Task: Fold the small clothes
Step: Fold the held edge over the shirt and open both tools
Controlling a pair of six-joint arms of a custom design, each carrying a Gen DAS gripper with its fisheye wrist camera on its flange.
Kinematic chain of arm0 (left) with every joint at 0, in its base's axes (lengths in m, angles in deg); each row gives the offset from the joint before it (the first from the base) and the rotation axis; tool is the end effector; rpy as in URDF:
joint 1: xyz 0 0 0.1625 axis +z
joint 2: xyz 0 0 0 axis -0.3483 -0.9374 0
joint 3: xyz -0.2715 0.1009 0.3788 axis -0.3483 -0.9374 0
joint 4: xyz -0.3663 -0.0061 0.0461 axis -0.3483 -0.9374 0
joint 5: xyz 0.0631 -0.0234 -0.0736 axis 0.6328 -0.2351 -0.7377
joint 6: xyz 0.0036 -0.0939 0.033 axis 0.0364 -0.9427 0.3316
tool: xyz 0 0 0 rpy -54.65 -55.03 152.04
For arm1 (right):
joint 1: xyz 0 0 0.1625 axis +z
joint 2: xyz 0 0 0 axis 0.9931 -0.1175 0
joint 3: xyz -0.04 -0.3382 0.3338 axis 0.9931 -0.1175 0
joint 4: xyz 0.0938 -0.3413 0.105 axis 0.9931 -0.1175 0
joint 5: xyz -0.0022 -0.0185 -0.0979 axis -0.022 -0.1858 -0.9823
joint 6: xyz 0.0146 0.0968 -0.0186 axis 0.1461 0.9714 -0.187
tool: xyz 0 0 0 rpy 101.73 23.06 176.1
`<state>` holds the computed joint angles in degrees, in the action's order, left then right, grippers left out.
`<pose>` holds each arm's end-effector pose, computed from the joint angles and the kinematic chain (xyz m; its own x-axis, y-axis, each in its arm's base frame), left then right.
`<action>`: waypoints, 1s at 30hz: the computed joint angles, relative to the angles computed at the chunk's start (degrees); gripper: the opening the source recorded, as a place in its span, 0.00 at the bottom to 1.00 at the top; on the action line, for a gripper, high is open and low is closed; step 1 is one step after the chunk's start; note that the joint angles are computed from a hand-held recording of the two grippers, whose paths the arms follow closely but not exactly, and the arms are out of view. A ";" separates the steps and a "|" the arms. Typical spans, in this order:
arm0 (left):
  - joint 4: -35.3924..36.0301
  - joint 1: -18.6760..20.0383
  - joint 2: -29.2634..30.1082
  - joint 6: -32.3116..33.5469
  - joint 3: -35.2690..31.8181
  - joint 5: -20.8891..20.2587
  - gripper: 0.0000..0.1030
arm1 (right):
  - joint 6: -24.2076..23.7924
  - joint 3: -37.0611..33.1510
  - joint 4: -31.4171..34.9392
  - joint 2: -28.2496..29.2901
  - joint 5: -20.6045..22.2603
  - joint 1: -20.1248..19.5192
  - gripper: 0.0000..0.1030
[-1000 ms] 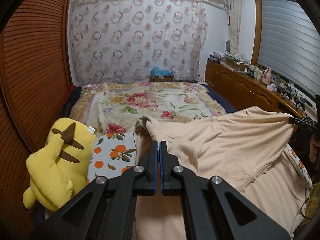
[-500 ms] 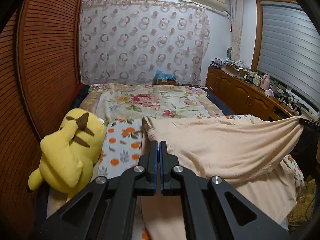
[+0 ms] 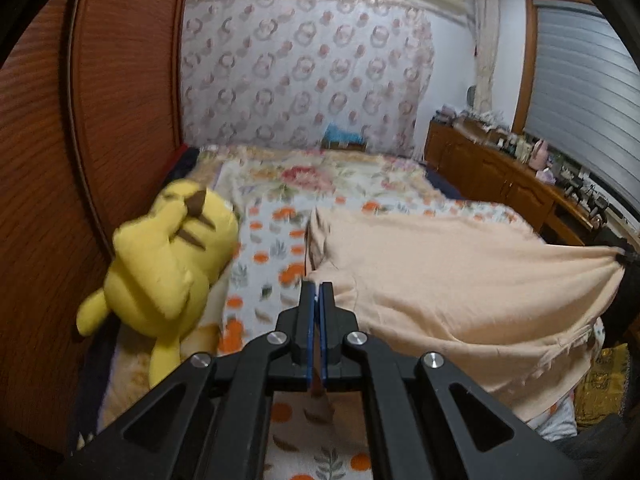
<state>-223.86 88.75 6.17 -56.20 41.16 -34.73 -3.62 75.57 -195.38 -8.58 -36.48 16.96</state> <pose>-0.1041 -0.7417 0.2933 -0.7482 0.3270 -0.5774 0.6402 0.5845 -0.4985 0.1886 -0.6152 0.3044 -0.7382 -0.0415 0.6733 -0.5025 0.6998 -0.5078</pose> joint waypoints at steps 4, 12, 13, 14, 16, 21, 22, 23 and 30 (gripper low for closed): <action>3.09 1.09 0.71 -2.00 1.06 0.61 0.00 | 2.49 1.39 1.09 1.93 -1.69 -2.81 0.04; 5.99 1.14 1.38 -2.60 1.54 2.67 0.25 | -3.42 0.14 -5.59 4.90 -7.40 -2.91 0.16; 6.11 1.14 1.60 -2.40 1.35 3.12 0.28 | -5.16 -0.47 -7.48 5.59 -8.47 -2.47 0.21; 6.04 0.91 1.87 -2.09 1.51 4.19 0.31 | -6.27 -0.46 -8.76 5.78 -8.50 -2.31 0.23; 6.07 0.99 2.28 -1.41 1.47 4.60 0.33 | -8.03 -0.94 -10.19 6.00 -7.91 -2.08 0.38; 8.17 1.47 3.06 -2.96 0.93 5.45 0.34 | -8.34 -2.76 -9.80 7.13 -3.86 -1.94 0.46; 8.27 1.61 3.15 -3.29 1.00 5.44 0.34 | -8.24 -3.20 -9.52 7.61 -3.04 -1.96 0.46; 8.41 1.71 3.19 -3.67 1.02 5.38 0.34 | -8.10 -3.71 -9.03 8.02 -2.30 -1.96 0.47; 8.88 2.29 3.60 -4.47 1.03 5.75 0.37 | -5.34 -7.67 -2.51 11.85 3.87 -2.54 0.52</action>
